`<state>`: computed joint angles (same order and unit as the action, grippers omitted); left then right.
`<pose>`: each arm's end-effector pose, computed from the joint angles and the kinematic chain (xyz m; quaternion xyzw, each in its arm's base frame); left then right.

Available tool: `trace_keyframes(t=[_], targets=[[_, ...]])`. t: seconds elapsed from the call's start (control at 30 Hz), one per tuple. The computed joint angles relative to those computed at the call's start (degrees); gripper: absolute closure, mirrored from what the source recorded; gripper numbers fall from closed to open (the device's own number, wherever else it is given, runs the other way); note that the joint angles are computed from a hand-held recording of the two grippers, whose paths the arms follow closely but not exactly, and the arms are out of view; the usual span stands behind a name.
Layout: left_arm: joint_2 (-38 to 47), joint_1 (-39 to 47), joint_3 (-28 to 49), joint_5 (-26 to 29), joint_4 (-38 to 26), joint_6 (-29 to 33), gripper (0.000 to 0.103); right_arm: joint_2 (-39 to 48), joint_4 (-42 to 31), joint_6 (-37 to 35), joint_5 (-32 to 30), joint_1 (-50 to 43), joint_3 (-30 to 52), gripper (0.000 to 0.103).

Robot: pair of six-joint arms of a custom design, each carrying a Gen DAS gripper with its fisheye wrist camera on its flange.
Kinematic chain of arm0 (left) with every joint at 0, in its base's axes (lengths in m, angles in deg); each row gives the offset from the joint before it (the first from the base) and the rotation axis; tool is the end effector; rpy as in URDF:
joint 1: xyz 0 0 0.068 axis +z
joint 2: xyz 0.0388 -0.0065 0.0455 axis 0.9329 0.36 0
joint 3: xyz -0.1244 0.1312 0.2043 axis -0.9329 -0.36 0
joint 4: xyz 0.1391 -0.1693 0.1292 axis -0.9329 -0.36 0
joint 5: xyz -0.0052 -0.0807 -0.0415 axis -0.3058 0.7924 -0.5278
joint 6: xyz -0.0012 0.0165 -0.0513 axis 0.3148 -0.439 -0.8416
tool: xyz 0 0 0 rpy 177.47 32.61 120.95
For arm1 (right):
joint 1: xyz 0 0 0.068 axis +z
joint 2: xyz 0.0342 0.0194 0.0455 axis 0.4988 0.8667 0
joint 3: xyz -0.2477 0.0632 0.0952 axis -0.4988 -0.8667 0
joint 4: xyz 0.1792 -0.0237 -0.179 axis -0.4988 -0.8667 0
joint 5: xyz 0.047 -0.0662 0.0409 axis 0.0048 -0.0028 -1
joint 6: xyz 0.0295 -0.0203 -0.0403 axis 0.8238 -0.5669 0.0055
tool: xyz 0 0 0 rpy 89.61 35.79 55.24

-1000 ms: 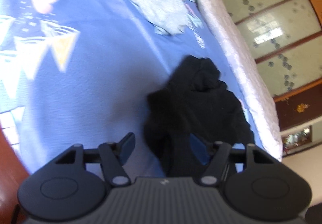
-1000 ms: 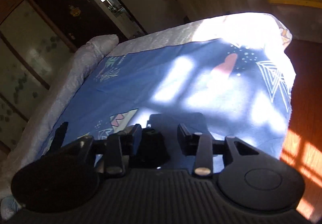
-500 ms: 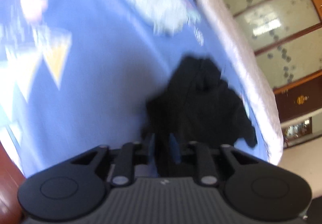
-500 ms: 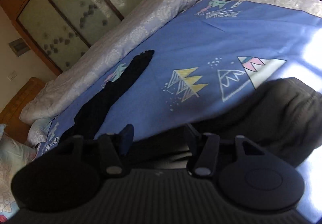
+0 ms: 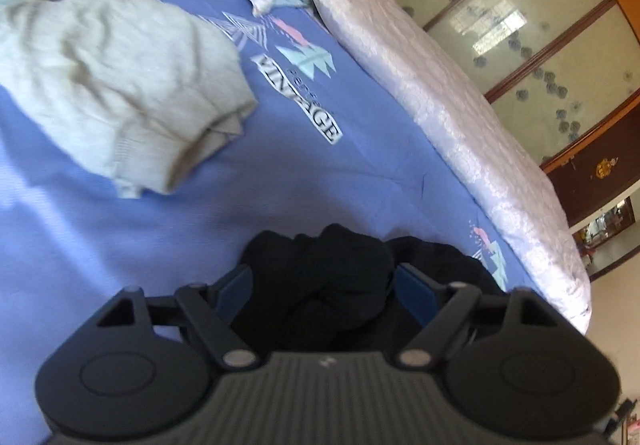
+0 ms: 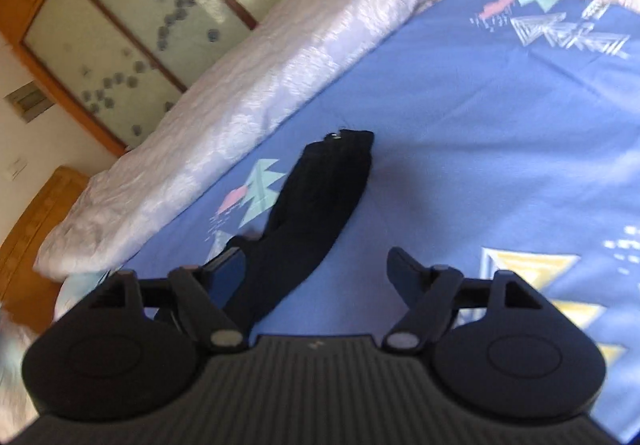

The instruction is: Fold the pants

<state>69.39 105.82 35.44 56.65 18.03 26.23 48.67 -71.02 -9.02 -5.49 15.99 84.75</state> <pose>0.3549 0.2331 0.2392 -0.0927 0.8987 -0.3056 0.3005 0.2520 -0.0620 0.2528 0.4336 0.7721 0.1316 0.4457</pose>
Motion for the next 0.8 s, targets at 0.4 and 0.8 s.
trace_keyframes(t=[0.4,0.8], targets=[[2.8,-3.3,-3.6,-3.5,14.9,-5.2,0.089,31.6,15.8,-1.3,0.2,-2.1,14.0,0.095],[-0.5,-1.1,2.0,2.6,2.6,0.7,0.093,-1.4,-1.0,-14.4,3.1,-13.6,0.9,0.096]])
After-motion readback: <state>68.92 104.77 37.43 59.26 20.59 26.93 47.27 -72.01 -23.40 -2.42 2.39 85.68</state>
